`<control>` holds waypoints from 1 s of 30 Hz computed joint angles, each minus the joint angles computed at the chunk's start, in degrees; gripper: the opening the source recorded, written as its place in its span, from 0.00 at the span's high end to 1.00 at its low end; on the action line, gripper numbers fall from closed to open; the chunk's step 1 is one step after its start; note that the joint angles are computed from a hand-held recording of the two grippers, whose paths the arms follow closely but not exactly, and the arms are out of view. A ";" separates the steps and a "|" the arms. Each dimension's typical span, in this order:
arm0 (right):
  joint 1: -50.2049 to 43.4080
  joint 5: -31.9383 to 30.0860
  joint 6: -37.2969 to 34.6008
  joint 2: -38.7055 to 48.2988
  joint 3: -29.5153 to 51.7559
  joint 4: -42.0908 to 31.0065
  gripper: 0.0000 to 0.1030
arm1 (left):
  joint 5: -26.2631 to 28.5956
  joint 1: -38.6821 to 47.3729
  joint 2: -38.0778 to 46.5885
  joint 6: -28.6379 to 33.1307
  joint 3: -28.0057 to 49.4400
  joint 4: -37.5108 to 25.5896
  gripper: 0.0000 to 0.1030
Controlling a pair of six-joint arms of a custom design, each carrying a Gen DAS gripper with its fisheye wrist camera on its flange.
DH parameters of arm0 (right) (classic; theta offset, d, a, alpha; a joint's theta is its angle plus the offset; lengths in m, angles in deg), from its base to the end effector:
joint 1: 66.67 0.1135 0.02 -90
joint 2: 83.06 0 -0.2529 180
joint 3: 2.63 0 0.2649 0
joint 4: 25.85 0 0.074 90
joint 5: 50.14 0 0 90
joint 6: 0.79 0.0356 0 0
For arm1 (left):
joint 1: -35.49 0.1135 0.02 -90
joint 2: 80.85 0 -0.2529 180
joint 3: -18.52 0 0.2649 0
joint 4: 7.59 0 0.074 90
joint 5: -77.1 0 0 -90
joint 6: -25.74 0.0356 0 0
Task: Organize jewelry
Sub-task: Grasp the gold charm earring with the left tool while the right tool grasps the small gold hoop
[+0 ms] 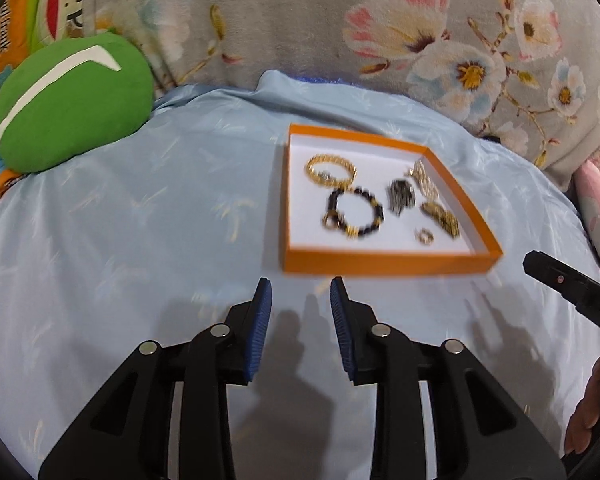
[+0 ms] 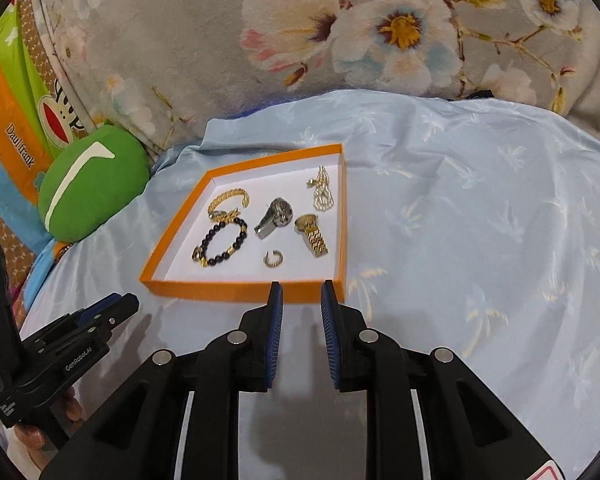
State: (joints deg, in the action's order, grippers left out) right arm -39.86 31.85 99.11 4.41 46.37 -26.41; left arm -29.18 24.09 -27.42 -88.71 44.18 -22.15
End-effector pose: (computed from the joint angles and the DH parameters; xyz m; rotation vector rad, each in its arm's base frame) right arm 0.2665 0.1402 0.1326 -0.4125 2.2552 0.4962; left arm 0.1820 -0.0265 0.1203 -0.4003 2.2381 0.0003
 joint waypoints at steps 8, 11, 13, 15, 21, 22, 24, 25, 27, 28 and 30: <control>2.76 1.48 0.75 -10.96 -15.53 -0.59 0.75 | -6.52 -11.57 -21.63 -9.96 -5.88 -20.72 0.56; 3.84 1.57 1.12 -12.71 -17.77 -1.86 0.74 | -10.66 -18.14 -23.45 -14.18 -5.73 -24.92 0.56; 4.41 2.32 1.44 -13.85 -18.60 -2.04 0.73 | -12.93 -22.04 -22.53 -16.70 -5.21 -26.09 0.56; 5.03 3.26 1.74 -13.62 -18.37 -2.41 0.73 | -14.91 -25.48 -21.45 -19.08 -4.73 -27.07 0.56; 8.74 8.89 2.04 -13.95 -17.73 -4.63 0.77 | -17.75 -31.74 -17.66 -24.31 -3.65 -27.95 0.55; 9.13 9.48 1.98 -14.06 -17.77 -4.88 0.81 | -17.86 -32.28 -17.22 -24.76 -3.54 -27.91 0.55; 9.17 9.84 2.02 -14.37 -17.94 -5.23 0.87 | -18.08 -32.82 -16.56 -25.22 -3.32 -27.81 0.55; 8.75 9.29 2.02 -14.55 -18.11 -5.16 0.87 | -18.10 -33.07 -16.23 -25.44 -3.24 -27.71 0.55; 8.14 8.67 2.13 -14.61 -18.23 -4.98 0.88 | -17.40 -33.16 -14.78 -25.64 -2.93 -26.79 0.55; 8.02 8.64 2.19 -14.68 -18.34 -4.90 0.88 | -16.99 -33.35 -13.97 -25.77 -2.77 -26.17 0.55; 7.71 8.75 2.55 -14.98 -18.60 -4.75 0.88 | -17.26 -34.52 -10.22 -26.29 -1.77 -24.38 0.55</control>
